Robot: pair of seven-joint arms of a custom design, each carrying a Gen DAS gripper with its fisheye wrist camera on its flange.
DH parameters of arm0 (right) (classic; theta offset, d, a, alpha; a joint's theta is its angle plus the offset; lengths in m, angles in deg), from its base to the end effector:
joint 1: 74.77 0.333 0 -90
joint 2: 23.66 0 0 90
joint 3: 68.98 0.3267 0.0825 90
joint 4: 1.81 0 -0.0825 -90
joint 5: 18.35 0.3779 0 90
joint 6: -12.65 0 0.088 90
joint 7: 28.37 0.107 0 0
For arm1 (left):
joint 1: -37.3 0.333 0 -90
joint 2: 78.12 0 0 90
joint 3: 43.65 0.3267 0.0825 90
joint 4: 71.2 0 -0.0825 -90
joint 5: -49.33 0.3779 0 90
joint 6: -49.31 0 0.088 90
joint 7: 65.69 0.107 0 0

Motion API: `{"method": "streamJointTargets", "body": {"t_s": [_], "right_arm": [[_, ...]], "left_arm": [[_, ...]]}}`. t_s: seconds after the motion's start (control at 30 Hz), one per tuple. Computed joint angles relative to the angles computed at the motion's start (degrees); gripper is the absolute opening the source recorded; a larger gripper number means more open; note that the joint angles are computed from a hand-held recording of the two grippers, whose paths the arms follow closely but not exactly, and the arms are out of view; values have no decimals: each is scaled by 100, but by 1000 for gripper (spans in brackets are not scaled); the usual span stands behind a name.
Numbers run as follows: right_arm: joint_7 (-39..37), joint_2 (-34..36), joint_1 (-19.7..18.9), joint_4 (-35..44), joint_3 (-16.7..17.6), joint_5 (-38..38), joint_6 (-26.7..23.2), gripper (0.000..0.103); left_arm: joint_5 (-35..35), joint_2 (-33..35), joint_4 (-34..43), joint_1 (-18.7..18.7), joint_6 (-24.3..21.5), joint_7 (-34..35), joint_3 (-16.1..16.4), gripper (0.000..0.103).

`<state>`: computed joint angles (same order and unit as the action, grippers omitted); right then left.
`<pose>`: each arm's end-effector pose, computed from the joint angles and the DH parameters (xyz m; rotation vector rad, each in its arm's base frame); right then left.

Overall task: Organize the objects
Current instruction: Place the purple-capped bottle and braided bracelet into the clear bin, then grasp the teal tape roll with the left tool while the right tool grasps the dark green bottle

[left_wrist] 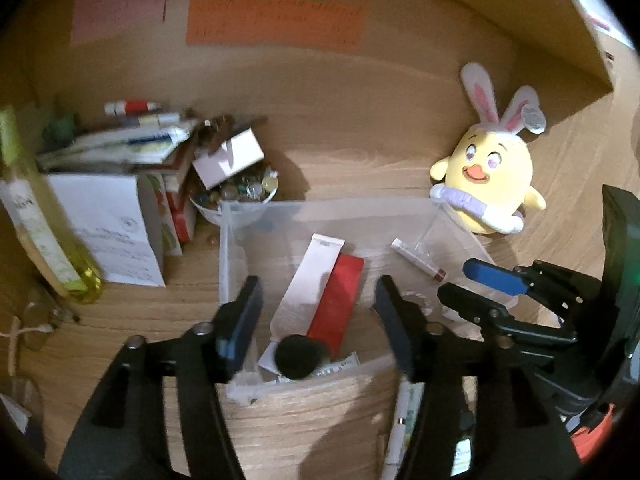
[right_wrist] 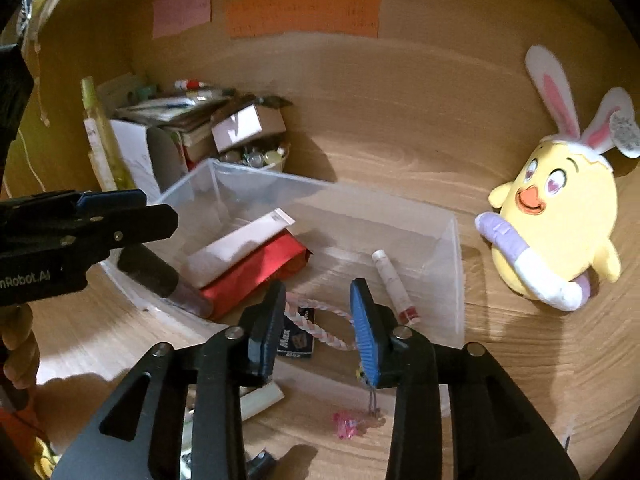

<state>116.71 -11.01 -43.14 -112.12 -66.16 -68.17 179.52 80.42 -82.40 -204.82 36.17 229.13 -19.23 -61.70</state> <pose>0.5023 0.3988 0.4637 -1.9808 1.2965 -0.6226 0.4881 -0.2208 0.4762 -1.6570 1.8816 -1.0122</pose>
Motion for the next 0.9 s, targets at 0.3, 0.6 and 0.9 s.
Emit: {"method": "streamJointTargets", "body": {"t_s": [0.3, 0.6, 0.9], "right_arm": [[1465, -758, -62, -752, 124, -1354, 123, 66], [1436, -968, -296, -1516, 517, -810, 460, 67], [1139, -894, -186, -1933, 517, -238, 601, 66]], "left_arm": [[-193, -652, -613, 51, 21, 152, -243, 78], [-1225, -1149, -1475, -256, 36, 740, -338, 78], [-2277, -1541, -2146, -1035, -82, 1314, -212, 61]]}}
